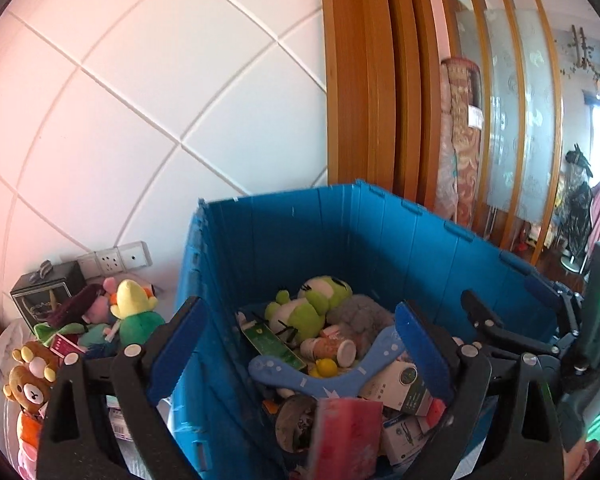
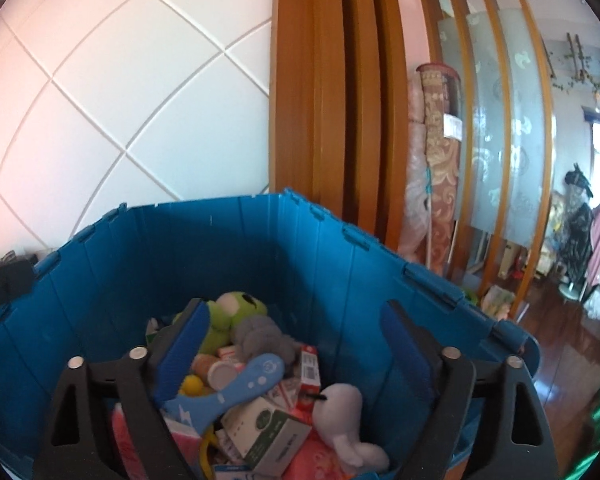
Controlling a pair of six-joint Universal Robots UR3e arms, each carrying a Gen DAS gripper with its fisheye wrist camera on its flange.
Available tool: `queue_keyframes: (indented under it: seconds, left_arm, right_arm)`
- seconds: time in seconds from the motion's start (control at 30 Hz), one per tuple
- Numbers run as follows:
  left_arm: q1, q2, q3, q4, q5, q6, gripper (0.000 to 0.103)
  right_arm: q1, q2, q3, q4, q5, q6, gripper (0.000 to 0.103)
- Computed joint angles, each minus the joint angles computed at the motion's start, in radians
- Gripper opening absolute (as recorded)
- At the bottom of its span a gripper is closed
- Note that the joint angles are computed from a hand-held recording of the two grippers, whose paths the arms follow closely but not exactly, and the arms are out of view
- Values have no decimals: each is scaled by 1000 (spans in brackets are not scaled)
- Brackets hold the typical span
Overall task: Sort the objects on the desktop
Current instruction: 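Open both tools to drop the tissue pack and box into the crate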
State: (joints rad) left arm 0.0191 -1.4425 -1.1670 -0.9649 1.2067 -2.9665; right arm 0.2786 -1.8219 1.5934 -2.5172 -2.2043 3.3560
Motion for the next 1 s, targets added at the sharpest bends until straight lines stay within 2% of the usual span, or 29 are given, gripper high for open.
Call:
queue_keyframes:
  seconds: [0.1,0.13,0.2,0.3,0.4,0.47,0.53,0.57,0.67,0.73,0.87,1.0]
  left_arm:
    - [145,100,-53,-44,-126,29,96]
    - [199,128,-63,-76,-170,41,96]
    - [357,201,-87,-193,-309,106,96]
    - [656,345,-164,-384,-512,258,96]
    - [936,447,-192,-650,-640,516,96]
    - [1123,480,-161,-914,-699,754,96]
    - [1278,469,-100,-1185,-722,986,96]
    - [1342,451,-79,-1280,-717,1076,96]
    - [1443,407,-123,-1278,-669,1142,96]
    - [1497,380,-157,-1257,-634,1176,96]
    - [1523,303,-242,-1066,-560,1144,96]
    - [1548,224,-301,-919,-496,1154,96]
  right_arm:
    - [22,26,-29,20,-42,1,94]
    - [23,33,-45,42,-45,4,97]
    - [27,40,-80,98,-51,20,103]
    - [19,9,-97,169,46,69,103]
    - [119,22,-119,136,3,92,103]
    - [227,73,-184,124,-72,94,103]
    - [319,127,-256,121,-124,87,103]
    - [365,165,-298,112,-150,80,103]
    - [492,299,-446,91,-212,53,103]
    - [551,406,-584,109,-214,36,103]
    - [654,630,-872,156,-216,9,103]
    - [709,912,-1283,297,-163,-14,103]
